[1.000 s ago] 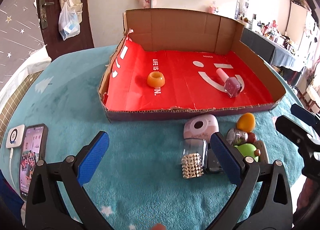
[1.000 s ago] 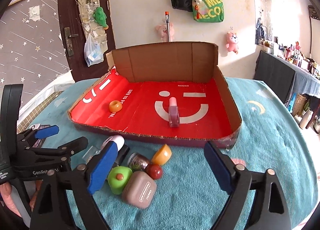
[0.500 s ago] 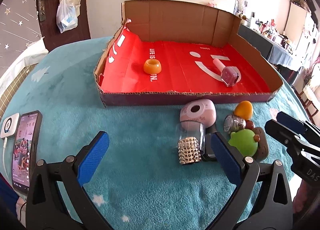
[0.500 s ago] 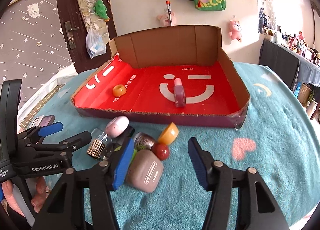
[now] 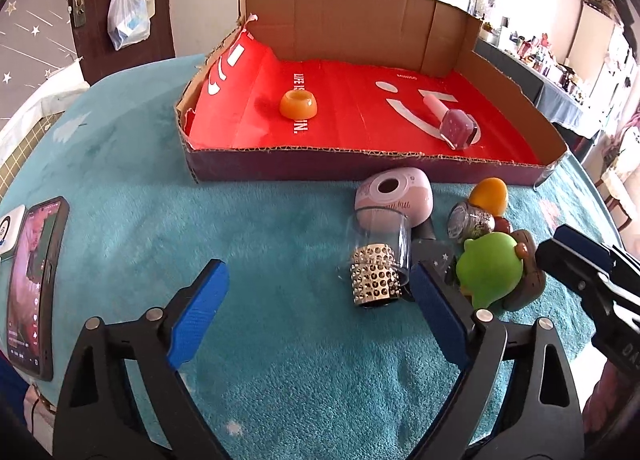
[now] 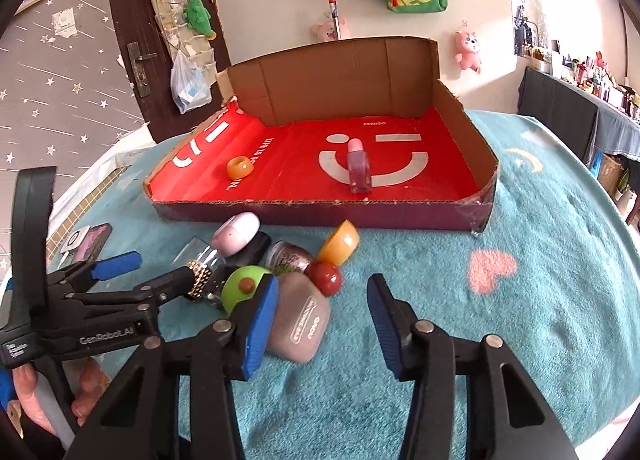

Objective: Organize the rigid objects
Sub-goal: 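Grasp the taupe square compact with the right tool while the left tool grasps the studded cylinder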

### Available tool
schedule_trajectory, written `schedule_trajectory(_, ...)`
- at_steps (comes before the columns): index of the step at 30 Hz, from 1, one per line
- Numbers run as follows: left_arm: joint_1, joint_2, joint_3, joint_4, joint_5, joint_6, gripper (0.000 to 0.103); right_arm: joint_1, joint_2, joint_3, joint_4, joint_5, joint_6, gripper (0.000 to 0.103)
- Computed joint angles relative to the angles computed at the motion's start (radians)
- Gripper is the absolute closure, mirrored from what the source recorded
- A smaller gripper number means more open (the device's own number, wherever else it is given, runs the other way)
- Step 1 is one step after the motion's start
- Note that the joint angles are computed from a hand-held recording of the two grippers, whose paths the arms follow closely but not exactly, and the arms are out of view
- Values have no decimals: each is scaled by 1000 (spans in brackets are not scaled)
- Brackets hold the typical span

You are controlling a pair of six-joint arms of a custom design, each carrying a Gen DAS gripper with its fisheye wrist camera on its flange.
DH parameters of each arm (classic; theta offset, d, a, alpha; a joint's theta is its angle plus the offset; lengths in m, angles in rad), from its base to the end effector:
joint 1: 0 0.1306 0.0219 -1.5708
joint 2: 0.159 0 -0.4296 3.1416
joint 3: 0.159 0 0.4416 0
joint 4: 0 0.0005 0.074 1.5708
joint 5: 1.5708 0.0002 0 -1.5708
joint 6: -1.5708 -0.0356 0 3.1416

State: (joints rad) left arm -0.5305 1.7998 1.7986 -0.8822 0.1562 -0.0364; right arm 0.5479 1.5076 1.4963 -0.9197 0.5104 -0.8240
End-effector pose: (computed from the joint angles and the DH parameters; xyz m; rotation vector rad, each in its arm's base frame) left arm 0.5965 -0.3569 0.4432 0.7609 2.3635 -0.4056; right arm 0.4934 0.2801 0.4688 0.5218 2.2875 0.0186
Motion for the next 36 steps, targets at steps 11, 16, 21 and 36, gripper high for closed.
schedule_trajectory(11,6,-4,-22,-1,-23,-8,13,7,-19,-24,5,22,-27,52)
schedule_trajectory(16,12,-10,-34,-5,-27,-9,22,1,-30,-40,-13,17,-65,52)
schedule_trajectory(21,16,-6,-29,-4,-28,-4,24,1,-27,-48,-3,-13,-65,52)
schedule_trajectory(36,-9,15,-9,18,-64,-27,59,24,-8,-35,-77,60,-105,53)
